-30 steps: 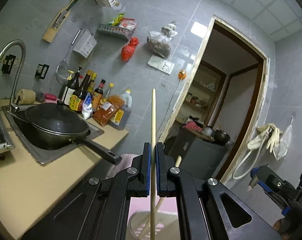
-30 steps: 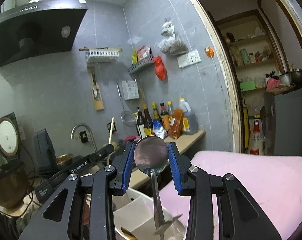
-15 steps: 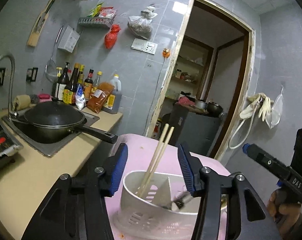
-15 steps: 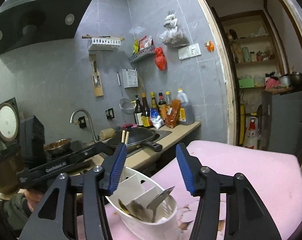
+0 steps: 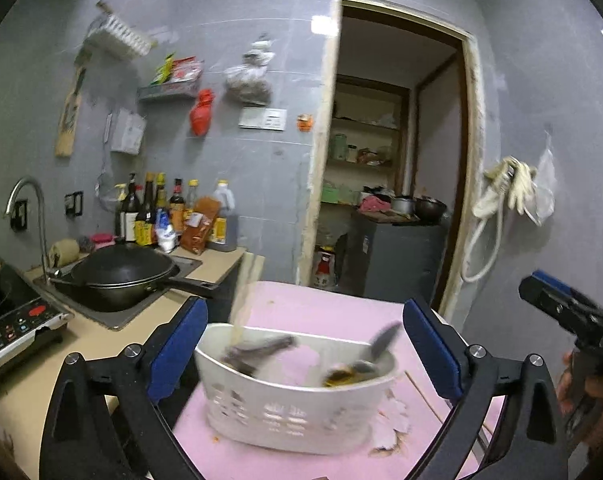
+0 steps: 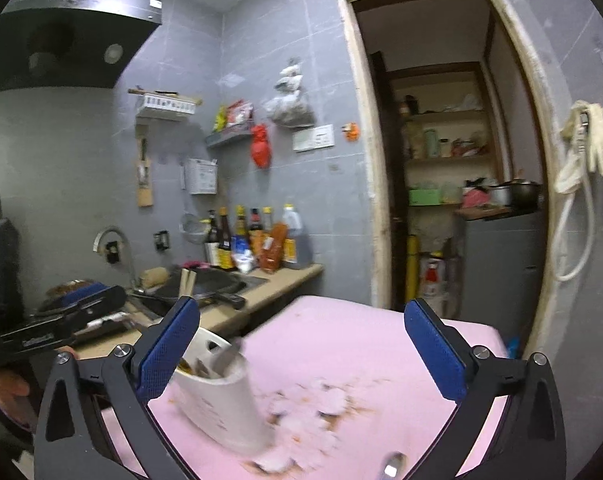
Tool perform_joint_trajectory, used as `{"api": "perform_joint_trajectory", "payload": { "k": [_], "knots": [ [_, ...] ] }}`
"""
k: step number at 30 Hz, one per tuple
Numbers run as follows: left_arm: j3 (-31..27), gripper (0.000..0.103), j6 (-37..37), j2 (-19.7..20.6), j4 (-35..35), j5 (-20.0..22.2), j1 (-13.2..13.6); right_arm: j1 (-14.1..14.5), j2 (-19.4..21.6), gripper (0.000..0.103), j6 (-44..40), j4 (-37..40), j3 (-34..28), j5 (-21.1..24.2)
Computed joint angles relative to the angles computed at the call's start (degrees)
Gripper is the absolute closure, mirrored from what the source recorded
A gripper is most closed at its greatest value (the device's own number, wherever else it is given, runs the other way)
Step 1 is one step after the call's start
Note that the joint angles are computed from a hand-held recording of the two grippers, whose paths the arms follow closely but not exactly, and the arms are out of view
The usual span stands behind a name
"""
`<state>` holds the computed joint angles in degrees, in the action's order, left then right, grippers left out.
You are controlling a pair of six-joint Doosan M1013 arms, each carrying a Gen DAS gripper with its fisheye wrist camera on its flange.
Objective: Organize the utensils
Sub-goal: 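Move both tools back over the remaining chopsticks and knives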
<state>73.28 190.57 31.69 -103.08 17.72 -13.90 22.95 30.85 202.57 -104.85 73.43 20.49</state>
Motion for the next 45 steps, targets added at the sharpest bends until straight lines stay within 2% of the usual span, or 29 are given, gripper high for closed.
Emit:
{"api": "perform_joint_trajectory", "payload": {
  "k": [4, 9, 15, 21, 24, 27, 29, 32, 33, 35, 38, 42, 45],
  "knots": [
    [0.8, 0.007, -4.7, -0.3, 6.6, 2.2, -1.3, 0.2, -2.0, 0.0, -2.9, 3.6, 3.5, 4.7],
    [0.2, 0.007, -15.2, 0.6, 19.4, 5.1, -3.3, -0.2, -4.1, 0.0, -7.6, 11.7, 7.8, 9.4],
    [-1.8, 0.007, -28.5, 2.4, 36.3, 8.3, -5.5, -1.1, -5.8, 0.0, -14.4, 24.3, 11.4, 10.3],
    [-8.8, 0.007, -53.2, 6.3, 61.5, 16.9, -7.5, -1.7, -6.3, 0.001, -23.2, 35.4, 13.5, 9.6],
    [-12.1, 0.008, -60.3, 8.1, 67.6, 21.0, -8.1, -2.2, -5.9, 0.013, -29.4, 42.0, 13.3, 8.4],
    [-14.3, 0.009, -64.0, 9.5, 71.9, 23.1, -8.6, -2.6, -5.5, 0.025, -36.2, 48.6, 13.0, 7.1],
    [-15.4, 0.018, -65.7, 10.3, 74.1, 24.7, -8.8, -2.8, -5.2, 0.036, -41.1, 53.0, 12.7, 6.6],
    [-19.4, 0.035, -69.0, 12.6, 76.3, 30.4, -8.7, -3.1, -4.8, 0.047, -48.8, 59.9, 12.2, 5.3],
    [-21.5, 0.038, -70.3, 13.9, 76.6, 33.1, -8.7, -3.1, -4.6, 0.051, -51.5, 62.2, 12.0, 5.1],
    [-25.0, 0.05, -72.2, 15.8, 77.2, 37.1, -8.8, -3.1, -4.1, 0.064, -58.0, 67.1, 11.2, 5.5],
    [-29.5, 0.061, -75.0, 18.5, 78.8, 41.5, -9.1, -2.9, -3.3, 0.071, -65.3, 71.7, 9.9, 6.8],
    [-35.6, 0.069, -78.7, 22.0, 80.7, 46.1, -9.6, -2.8, -2.5, 0.072, -71.2, 76.2, 8.9, 7.0],
    [-38.9, 0.072, -81.2, 23.6, 81.7, 47.9, -9.9, -2.2, -1.7, 0.075, -70.4, 73.3, 7.9, 9.2]
  ]
}}
